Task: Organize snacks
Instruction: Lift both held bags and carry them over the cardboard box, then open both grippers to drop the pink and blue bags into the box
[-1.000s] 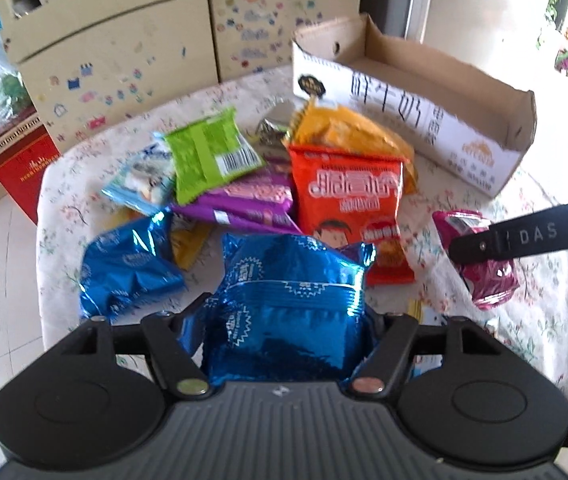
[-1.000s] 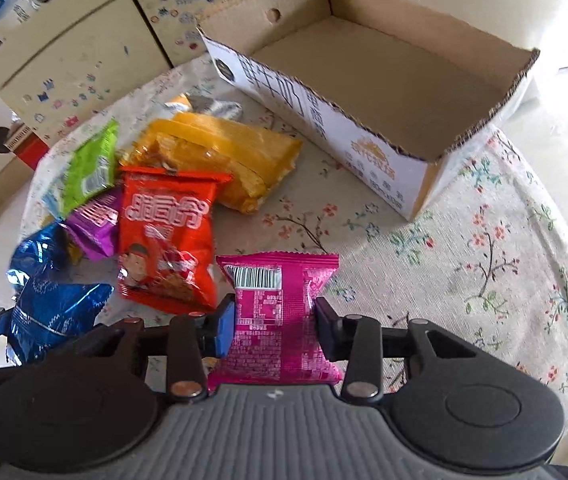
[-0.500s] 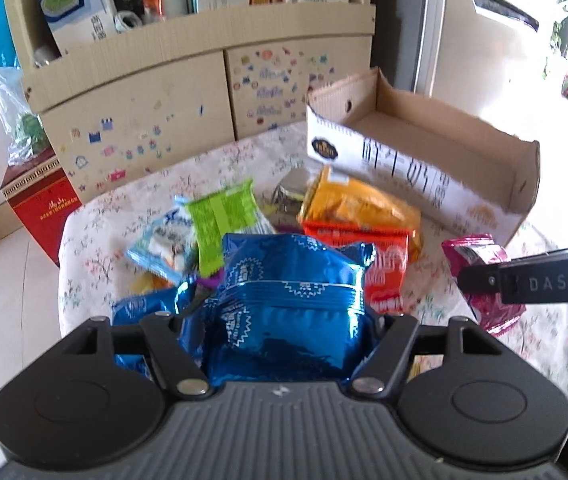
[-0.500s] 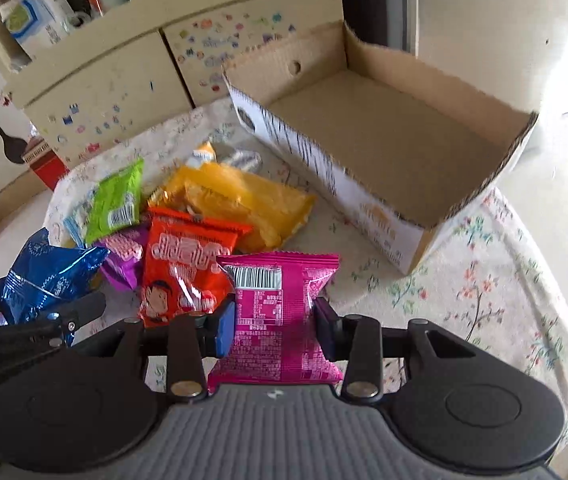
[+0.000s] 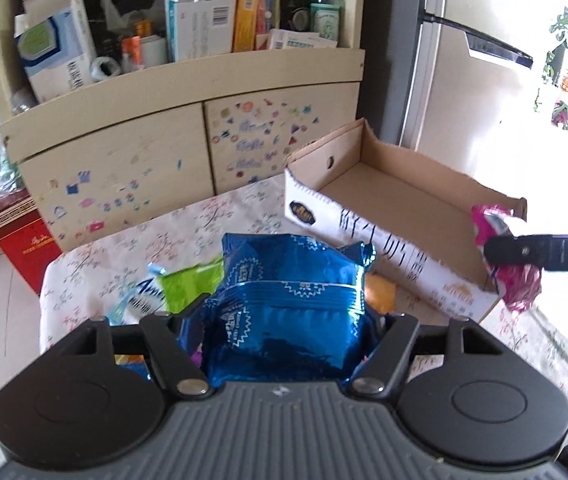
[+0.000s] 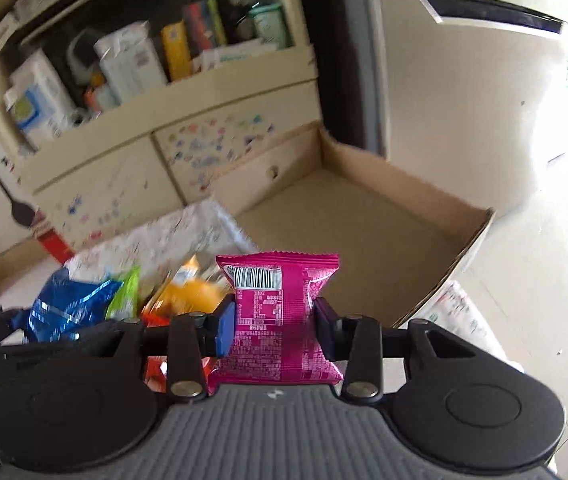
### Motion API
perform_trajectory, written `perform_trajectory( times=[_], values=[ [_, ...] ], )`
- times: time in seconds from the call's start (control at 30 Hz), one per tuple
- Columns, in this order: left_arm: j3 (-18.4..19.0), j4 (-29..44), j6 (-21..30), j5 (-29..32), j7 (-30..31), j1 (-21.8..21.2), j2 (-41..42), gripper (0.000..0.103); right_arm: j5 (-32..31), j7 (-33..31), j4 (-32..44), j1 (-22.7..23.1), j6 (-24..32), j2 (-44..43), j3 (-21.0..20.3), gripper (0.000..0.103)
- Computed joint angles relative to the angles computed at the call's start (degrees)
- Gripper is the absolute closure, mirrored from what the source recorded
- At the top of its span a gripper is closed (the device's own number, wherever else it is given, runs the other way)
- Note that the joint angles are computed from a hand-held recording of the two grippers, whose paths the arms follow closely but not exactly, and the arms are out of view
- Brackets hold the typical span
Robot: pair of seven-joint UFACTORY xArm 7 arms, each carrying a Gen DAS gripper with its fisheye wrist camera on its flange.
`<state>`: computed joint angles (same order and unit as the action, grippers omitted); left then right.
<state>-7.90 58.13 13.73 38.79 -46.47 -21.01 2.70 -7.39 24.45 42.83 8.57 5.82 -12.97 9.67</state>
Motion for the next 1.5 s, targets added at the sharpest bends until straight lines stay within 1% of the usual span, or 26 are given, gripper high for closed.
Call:
perform_trajectory(
  times=[0.07,0.2,0.3,0.33,0.43,0.5,0.57,0.67,0.73,0.87,0.93,0.97,1.0,1.03,1.1,1.2,1.27,1.33,1.43,1.5],
  values=[
    [-0.09,1.88,-0.37,-0.93,0.49,-0.23,1.65,0.032,-1.35,2.14,1.17,-2.14,-0.22,0.77,0.72,0.056],
    [0.65,6.03,-1.19,-3.27,2.72,-1.72,5.32,0.032,-1.18,4.31,3.34,-3.18,0.62,2.35,-0.4,0.056],
    [1.47,9.71,-1.91,-5.18,5.29,-3.33,8.63,0.032,-6.65,9.7,5.0,-6.63,0.98,4.12,1.32,0.056],
    [1.4,11.19,-2.25,-6.73,6.88,-3.6,9.99,0.032,-7.83,10.66,5.51,-6.83,1.43,4.42,1.23,0.056],
    [2.65,15.61,-2.35,-8.89,9.35,-5.7,13.78,0.032,-10.43,13.45,7.46,-6.71,3.24,6.07,0.44,0.056],
    [3.31,18.67,-2.02,-10.64,11.2,-6.91,16.37,0.031,-9.37,13.42,7.92,-5.47,4.07,6.48,-0.9,0.056],
    [3.04,21.61,-1.47,-13.67,13.81,-7.25,18.89,0.031,-8.48,12.86,8.66,-4.52,4.77,7.06,-1.89,0.056],
    [2.89,26.09,-0.81,-17.81,17.18,-7.91,22.7,0.031,-11.96,16.25,10.01,-4.63,5.73,8.04,-1.89,0.056],
    [3.29,28.91,-0.51,-19.69,18.77,-8.71,25.04,0.03,-13.12,17.93,11.02,-4.37,6.36,8.91,-2.33,0.056],
    [3.14,33.95,-0.79,-23.67,21.79,-9.27,29.42,0.022,-16.27,23.46,13.47,-3.82,7.39,11.06,-3.5,0.055],
    [3.29,36.02,-0.46,-25.2,22.86,-9.67,31.22,0.02,-18.99,26.17,14.01,-3.5,7.37,11.52,-4.09,0.05],
    [2.63,36.28,-0.7,-26.23,23.89,-9.27,31.65,0.018,-18.88,26.26,14.04,-3.26,7.33,11.62,-4.4,0.05],
    [2.54,36.37,-0.78,-27.04,24.41,-9.28,31.77,0.015,-17.88,25.53,14.08,-3.0,7.35,11.72,-4.68,0.049],
    [2.93,36.42,-0.83,-27.61,24.4,-9.6,31.78,0.012,-16.96,24.96,14.06,-2.8,7.4,11.77,-4.91,0.049],
    [5.13,36.19,-1.27,-27.7,22.7,-11.23,31.43,0.007,-15.67,24.32,13.91,-2.55,7.49,11.64,-5.24,0.047],
    [5.48,35.32,-2.19,-28.25,22.29,-11.13,30.58,0.006,-14.94,24.35,13.46,-2.55,7.08,11.19,-5.44,0.044],
    [6.47,34.22,-2.49,-28.42,20.81,-11.53,29.45,0.005,-14.86,24.11,13.29,-2.59,7.02,10.95,-5.39,0.039],
    [6.41,33.25,-2.53,-28.57,20.4,-11.1,28.41,0.005,-12.78,21.92,13.01,-2.38,6.81,10.75,-5.4,0.036],
    [8.7,31.0,-1.35,-26.72,17.93,-12.24,26.0,0.004,-10.32,19.05,12.55,-2.13,6.42,10.42,-5.28,0.036],
    [9.11,29.0,-1.55,-25.4,16.73,-12.14,24.38,0.004,-8.96,17.47,12.09,-1.93,6.08,10.08,-5.13,0.035]
  ],
)
